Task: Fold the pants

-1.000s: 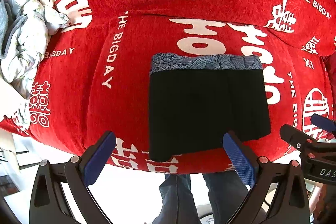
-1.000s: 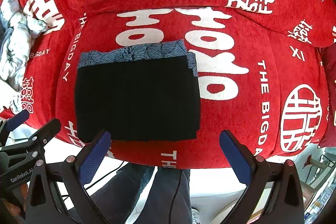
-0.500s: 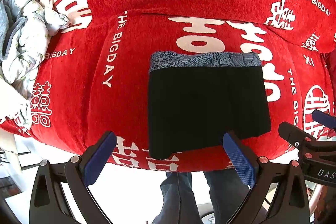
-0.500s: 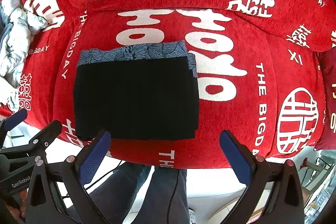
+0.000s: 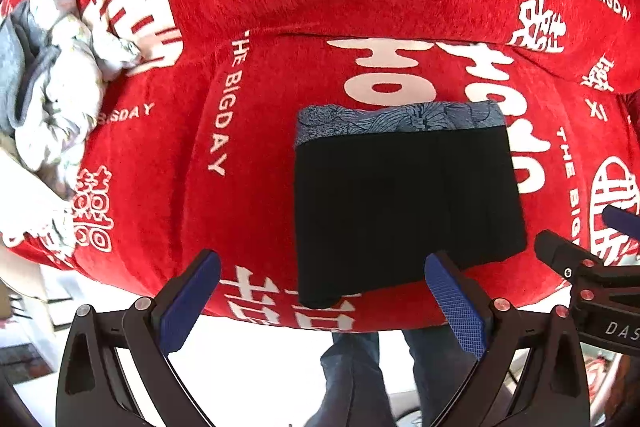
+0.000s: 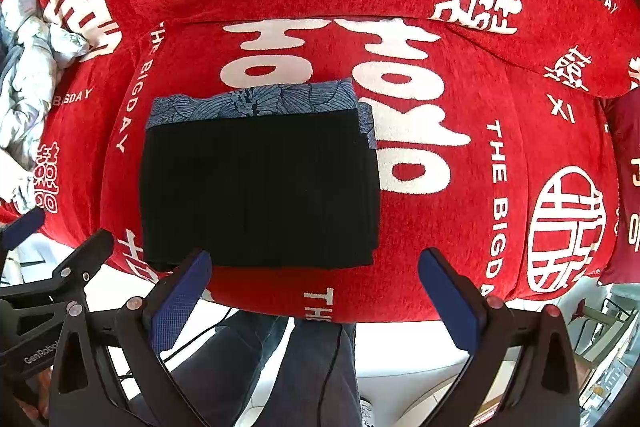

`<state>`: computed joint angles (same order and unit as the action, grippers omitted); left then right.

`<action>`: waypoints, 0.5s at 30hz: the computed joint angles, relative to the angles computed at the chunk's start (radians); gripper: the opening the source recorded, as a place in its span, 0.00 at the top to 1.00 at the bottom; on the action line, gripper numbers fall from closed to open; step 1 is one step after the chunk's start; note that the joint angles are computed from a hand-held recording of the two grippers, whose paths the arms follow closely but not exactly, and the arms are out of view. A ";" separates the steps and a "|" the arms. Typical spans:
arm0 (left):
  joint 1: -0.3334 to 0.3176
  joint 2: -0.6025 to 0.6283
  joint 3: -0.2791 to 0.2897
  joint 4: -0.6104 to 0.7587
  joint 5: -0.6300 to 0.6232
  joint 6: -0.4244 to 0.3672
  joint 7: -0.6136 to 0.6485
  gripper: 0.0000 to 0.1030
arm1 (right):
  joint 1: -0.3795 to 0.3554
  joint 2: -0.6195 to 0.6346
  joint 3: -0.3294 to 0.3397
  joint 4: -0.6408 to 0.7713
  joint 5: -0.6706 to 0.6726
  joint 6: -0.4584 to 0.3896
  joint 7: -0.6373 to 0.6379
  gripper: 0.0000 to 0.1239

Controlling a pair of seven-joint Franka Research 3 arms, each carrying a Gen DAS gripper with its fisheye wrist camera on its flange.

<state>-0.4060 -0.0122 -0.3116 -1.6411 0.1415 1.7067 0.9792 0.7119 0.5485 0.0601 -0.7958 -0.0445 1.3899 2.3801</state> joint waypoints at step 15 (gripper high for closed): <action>0.003 -0.004 0.003 -0.013 -0.033 -0.001 -0.007 0.01 | 0.001 0.007 -0.002 0.007 0.002 -0.005 0.002 0.17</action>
<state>-0.4031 -0.0164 -0.3088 -1.6543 0.1086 1.7060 0.9723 0.7124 0.5555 0.0582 -0.7884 -0.0429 1.3848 2.3826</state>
